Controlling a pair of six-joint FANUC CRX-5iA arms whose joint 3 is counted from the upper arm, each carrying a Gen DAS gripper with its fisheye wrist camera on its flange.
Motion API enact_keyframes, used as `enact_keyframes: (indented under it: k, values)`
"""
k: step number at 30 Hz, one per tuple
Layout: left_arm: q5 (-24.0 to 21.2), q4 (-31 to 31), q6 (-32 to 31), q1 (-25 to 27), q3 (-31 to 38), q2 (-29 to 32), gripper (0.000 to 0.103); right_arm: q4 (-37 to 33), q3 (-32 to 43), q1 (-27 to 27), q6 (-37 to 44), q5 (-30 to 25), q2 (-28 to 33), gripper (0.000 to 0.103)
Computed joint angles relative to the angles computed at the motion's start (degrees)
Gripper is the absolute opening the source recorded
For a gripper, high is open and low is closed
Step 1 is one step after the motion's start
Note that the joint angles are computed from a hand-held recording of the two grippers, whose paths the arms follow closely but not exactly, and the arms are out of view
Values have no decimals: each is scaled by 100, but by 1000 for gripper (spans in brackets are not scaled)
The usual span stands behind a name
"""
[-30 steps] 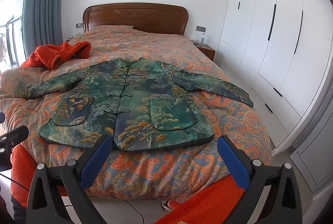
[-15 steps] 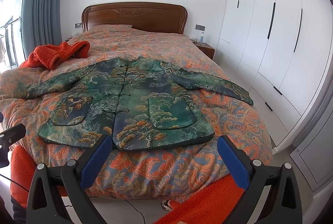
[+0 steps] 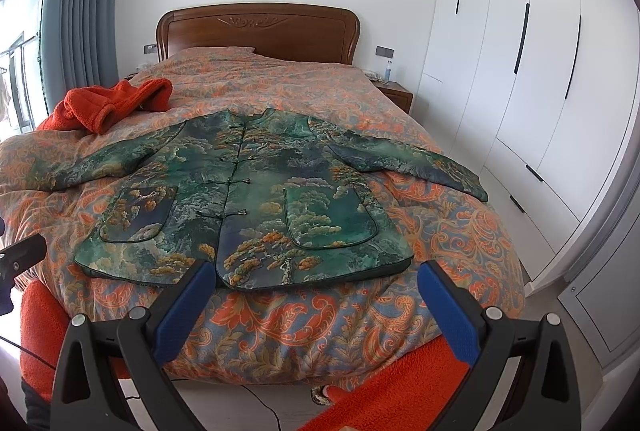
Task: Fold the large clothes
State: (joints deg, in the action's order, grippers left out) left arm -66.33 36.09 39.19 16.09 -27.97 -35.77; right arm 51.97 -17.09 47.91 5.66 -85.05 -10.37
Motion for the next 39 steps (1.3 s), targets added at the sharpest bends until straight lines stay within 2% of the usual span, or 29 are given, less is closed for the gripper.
enact_keyframes:
  k: [15,39]
  values:
    - [44,-129,145,-190,61,19,103,-71,-77,-37,-98,-20,-66,103]
    - [-76,-109,81,-29,-5,52,103,-260,41,-58,7,-54,29,103]
